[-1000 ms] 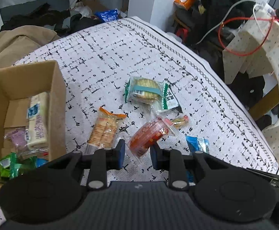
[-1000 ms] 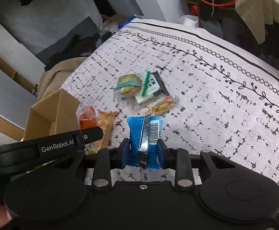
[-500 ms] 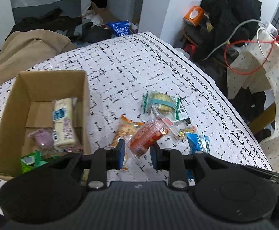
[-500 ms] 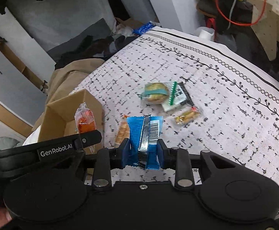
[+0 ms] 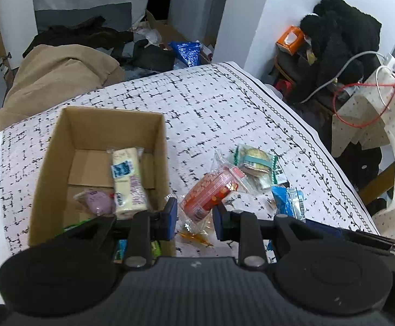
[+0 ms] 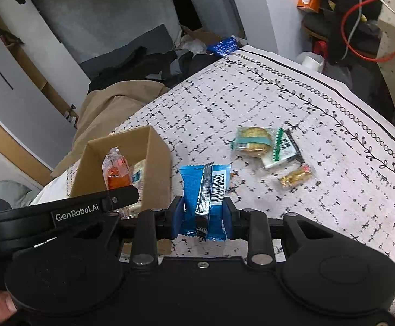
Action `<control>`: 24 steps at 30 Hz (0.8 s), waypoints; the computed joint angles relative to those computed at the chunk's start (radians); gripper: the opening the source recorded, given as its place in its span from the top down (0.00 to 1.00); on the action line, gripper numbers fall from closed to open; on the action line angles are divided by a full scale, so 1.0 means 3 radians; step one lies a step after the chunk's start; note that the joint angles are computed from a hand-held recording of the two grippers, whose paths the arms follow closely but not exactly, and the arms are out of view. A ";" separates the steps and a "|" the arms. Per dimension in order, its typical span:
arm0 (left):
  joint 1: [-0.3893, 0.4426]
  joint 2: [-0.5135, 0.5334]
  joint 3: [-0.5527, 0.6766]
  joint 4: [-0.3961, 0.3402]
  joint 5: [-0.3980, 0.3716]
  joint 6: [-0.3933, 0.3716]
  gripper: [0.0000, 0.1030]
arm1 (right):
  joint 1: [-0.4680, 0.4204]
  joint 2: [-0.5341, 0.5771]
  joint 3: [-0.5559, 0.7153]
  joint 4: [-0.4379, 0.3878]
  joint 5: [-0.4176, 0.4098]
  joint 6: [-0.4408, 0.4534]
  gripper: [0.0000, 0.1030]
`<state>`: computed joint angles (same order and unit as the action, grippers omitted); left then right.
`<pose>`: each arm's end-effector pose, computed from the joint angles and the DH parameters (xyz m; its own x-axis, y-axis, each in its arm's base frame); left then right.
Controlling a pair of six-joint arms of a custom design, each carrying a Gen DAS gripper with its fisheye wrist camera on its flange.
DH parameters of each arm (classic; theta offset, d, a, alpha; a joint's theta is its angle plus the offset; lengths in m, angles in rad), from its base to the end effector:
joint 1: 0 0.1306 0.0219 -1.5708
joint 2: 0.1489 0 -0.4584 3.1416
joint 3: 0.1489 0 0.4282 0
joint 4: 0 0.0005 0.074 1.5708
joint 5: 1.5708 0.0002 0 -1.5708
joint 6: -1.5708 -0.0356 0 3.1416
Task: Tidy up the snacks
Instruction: 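Carry the red and blue packets into the box and open both grippers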
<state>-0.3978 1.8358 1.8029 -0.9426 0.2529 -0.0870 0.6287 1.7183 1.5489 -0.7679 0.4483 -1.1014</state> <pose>0.6370 -0.2779 0.4463 -0.7166 0.3924 -0.5766 0.5689 0.8072 -0.1577 0.5274 0.3638 0.4112 -0.5824 0.5702 -0.5793 0.4355 0.8207 0.3699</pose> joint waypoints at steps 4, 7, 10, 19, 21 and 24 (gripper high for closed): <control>0.0054 0.0020 0.0044 -0.0016 0.0012 0.0035 0.74 | 0.0014 0.0081 0.0130 -0.0049 -0.0005 0.0047 0.71; 0.0097 0.0032 0.0072 -0.0018 0.0023 0.0047 0.74 | 0.0025 0.0139 0.0219 -0.0071 -0.0009 0.0076 0.71; 0.0139 0.0047 0.0099 -0.0017 0.0036 0.0065 0.74 | 0.0032 0.0202 0.0304 -0.0088 -0.0020 0.0101 0.71; 0.0268 0.0137 0.0246 -0.0093 0.0050 0.0109 0.74 | 0.0047 0.0398 0.0571 -0.0144 -0.0068 0.0176 0.71; 0.0295 0.0160 0.0281 -0.0099 0.0046 0.0111 0.74 | 0.0044 0.0437 0.0622 -0.0149 -0.0077 0.0192 0.71; 0.0338 0.0202 0.0338 -0.0112 0.0036 0.0128 0.74 | 0.0037 0.0511 0.0724 -0.0172 -0.0115 0.0227 0.71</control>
<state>-0.2965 1.8965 1.9042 -0.9763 0.2639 -0.0487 0.6399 1.8715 1.7660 -0.8194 0.4139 -1.0332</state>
